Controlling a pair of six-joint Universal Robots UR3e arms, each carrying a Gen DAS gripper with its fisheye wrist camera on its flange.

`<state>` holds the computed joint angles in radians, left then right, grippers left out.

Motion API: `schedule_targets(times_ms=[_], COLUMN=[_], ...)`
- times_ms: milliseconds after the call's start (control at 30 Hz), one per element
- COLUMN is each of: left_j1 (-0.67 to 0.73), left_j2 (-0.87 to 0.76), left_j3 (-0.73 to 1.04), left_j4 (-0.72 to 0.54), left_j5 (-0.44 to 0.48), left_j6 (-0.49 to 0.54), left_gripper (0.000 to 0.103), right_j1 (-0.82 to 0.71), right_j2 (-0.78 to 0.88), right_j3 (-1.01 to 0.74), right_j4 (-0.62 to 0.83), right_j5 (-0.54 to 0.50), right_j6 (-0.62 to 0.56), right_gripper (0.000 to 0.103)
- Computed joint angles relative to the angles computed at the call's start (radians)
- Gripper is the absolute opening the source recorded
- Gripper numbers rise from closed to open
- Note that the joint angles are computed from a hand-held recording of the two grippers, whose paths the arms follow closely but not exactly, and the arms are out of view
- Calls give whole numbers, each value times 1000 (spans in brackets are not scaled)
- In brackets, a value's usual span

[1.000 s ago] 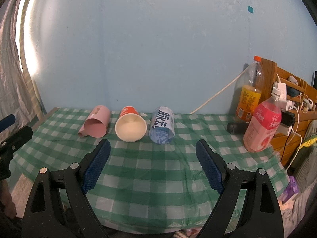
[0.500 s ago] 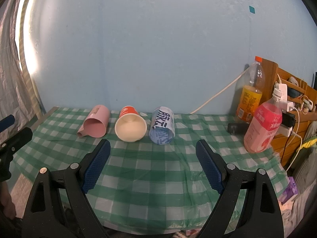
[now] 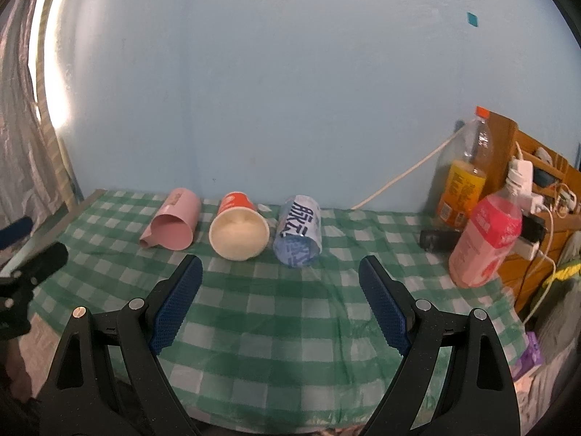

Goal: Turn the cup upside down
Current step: 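Reach the right gripper to the lying clear water bottle and close on it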

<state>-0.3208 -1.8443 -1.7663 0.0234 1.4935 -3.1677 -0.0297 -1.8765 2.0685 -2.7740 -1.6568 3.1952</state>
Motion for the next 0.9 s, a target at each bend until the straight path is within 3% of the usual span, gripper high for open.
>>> schedule_targets(times_ms=[133,300,567,800,900], left_j1=[5,3,-11,-14,-13], left_j2=[-50,-140,-328,-456,-478], left_j3=[80,241,561,768,801], left_j4=[-66,-190,-404,-555,-581], left_j5=[-12,-22,-27,-39,-56], left_j6=[-8,-23,-16,-33,-43], left_gripper=[103,103,103,103,103], right_j1=[-120,-175,-147,-147,-161], right_j2=[54,251,743,1002,1119], right_j3=[-94,-328,-944,-1325,-1527], right_j4=[86,222,606,877,1029], right_j5=[137,199,163,141,185], right_j6=[-43,-46,-20,-12,-14], right_gripper=[87,87,87,87,87])
